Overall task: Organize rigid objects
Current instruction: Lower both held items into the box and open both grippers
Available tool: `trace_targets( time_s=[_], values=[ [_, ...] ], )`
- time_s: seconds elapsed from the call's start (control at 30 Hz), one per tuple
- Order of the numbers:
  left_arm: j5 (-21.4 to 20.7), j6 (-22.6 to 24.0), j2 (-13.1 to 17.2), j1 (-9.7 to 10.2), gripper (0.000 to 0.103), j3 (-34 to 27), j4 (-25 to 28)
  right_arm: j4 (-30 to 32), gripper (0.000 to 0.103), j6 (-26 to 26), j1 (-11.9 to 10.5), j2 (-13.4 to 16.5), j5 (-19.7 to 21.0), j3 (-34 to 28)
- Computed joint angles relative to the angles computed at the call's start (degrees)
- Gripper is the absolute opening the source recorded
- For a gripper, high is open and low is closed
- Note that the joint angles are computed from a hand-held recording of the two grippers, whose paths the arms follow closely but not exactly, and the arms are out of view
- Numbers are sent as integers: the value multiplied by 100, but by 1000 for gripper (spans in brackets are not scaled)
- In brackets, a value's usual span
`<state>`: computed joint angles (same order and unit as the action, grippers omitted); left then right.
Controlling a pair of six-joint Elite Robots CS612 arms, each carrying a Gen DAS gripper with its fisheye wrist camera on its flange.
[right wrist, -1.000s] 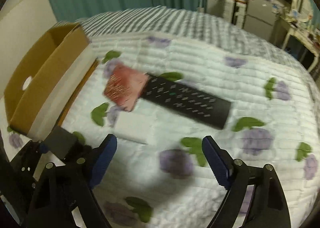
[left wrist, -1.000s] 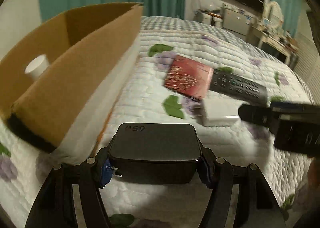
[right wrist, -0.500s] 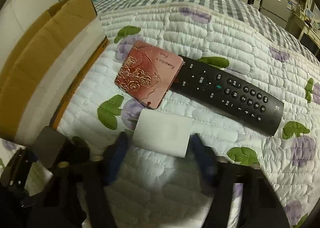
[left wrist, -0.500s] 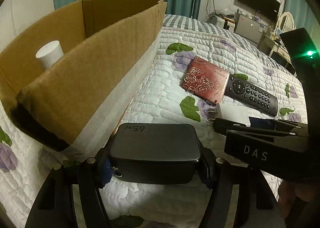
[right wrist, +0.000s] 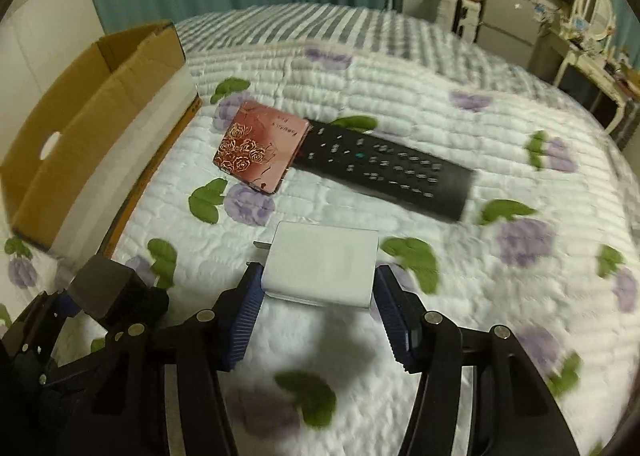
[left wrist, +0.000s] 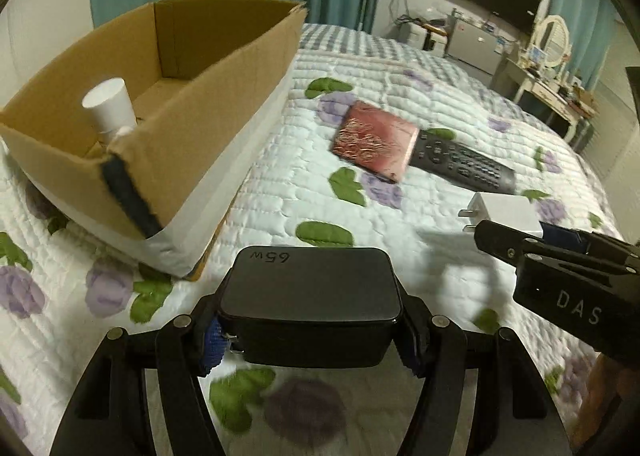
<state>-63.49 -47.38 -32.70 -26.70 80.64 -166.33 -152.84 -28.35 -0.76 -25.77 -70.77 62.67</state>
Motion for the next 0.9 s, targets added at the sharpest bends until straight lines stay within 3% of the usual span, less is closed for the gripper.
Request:
trace_targets(
  time_s=[0.2, 0.53, 0.7, 0.9],
  values=[
    [33, 328, -301, -83, 68, 432, -591, -724, 55, 215, -62, -436, -246, 698],
    [36, 992, -756, -105, 68, 939, -1655, -1729, 55, 724, -179, -1166, -265, 1644],
    [70, 1347, -990, -6, 68, 1095, -2108, -2212, 55, 800, -95, -1471, -104, 1914],
    [448, 1658, -1201, 220, 68, 1177, -2287, -2486, 55, 865, 95, -1573, 139, 1902]
  ],
)
